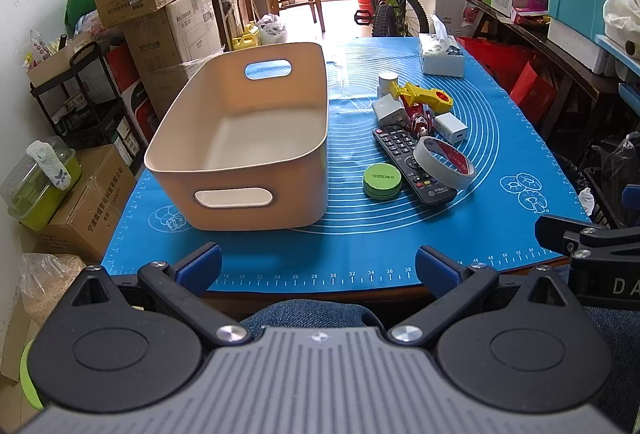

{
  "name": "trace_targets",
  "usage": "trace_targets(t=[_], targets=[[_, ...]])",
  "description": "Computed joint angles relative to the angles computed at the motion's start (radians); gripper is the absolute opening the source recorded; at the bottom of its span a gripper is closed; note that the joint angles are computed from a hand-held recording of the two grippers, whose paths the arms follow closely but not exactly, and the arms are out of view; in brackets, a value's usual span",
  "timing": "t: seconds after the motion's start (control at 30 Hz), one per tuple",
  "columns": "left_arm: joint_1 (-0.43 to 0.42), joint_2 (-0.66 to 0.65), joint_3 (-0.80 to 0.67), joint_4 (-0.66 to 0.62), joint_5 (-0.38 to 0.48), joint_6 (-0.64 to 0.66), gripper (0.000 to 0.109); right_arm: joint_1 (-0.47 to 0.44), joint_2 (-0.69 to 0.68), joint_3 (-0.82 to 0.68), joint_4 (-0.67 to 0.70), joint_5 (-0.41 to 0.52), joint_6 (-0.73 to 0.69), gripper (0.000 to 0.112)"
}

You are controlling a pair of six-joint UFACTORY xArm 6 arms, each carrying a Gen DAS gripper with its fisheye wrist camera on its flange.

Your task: Organize rigid objects

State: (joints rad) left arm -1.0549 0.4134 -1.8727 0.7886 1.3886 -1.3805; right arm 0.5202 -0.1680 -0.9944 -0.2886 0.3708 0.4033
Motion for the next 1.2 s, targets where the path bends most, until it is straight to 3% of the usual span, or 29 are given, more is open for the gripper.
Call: trace_targets(t=[1.2], targets=[[-0.001,0.0,0.001,0.006,0.008,0.012,0.102,-0.001,0.005,-0.015,0.049,0.016,-0.033,0.1]])
